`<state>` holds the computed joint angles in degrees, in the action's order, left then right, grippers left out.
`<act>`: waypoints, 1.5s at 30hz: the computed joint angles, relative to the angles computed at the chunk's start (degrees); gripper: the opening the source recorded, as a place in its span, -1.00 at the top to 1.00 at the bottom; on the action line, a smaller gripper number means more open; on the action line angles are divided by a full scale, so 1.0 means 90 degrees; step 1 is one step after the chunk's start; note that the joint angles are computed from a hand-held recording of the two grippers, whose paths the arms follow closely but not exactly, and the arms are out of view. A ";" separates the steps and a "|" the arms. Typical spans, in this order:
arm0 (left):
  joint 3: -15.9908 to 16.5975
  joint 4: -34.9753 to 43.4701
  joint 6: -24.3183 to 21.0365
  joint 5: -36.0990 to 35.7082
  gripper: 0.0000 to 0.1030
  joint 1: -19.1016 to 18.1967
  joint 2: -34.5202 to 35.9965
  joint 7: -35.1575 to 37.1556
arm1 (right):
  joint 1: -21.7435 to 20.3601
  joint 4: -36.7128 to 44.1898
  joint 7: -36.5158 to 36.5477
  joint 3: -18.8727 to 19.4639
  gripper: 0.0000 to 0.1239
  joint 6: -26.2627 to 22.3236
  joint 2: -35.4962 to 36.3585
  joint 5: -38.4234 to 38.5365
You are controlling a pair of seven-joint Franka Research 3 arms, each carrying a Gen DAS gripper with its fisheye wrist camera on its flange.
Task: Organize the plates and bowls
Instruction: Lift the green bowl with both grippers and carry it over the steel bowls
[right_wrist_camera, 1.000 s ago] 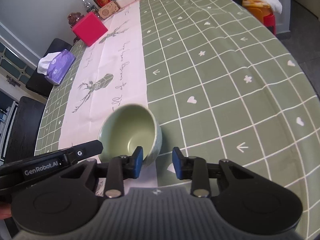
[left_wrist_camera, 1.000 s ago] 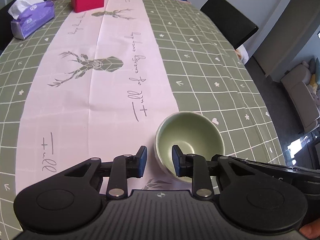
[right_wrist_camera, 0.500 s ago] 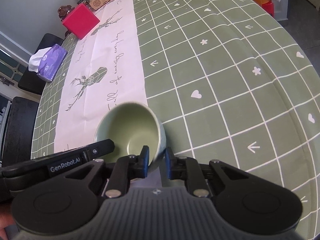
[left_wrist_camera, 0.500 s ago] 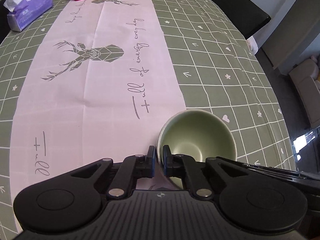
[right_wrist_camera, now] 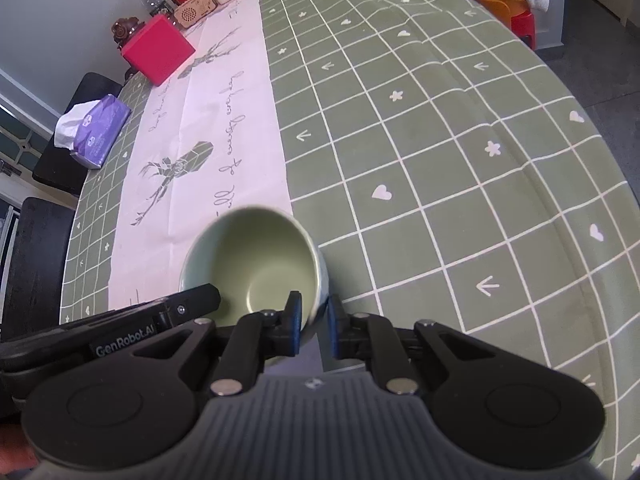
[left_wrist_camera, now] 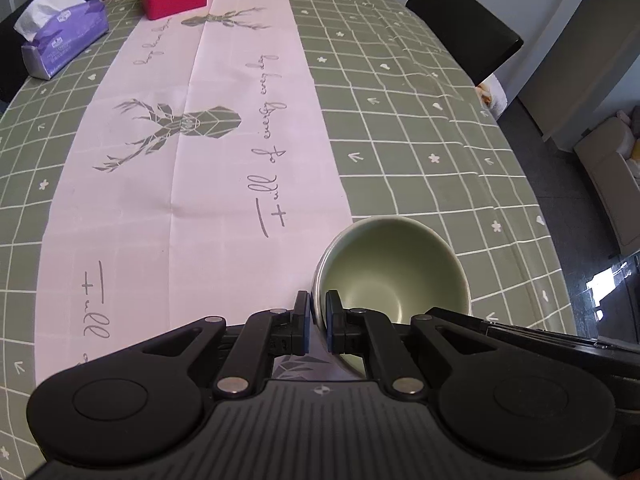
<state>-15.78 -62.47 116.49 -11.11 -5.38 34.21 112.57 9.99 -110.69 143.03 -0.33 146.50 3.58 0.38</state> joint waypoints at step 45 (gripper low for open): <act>0.0678 -0.1545 -0.0920 -0.0361 0.75 0.1103 -0.1738 0.0773 | 0.1049 0.1144 -0.0014 0.0528 0.88 -0.1025 0.0150 -0.0529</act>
<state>-9.68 -76.38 108.22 -14.36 4.55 18.57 119.53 19.43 -100.39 142.91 4.43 137.28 4.93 -4.38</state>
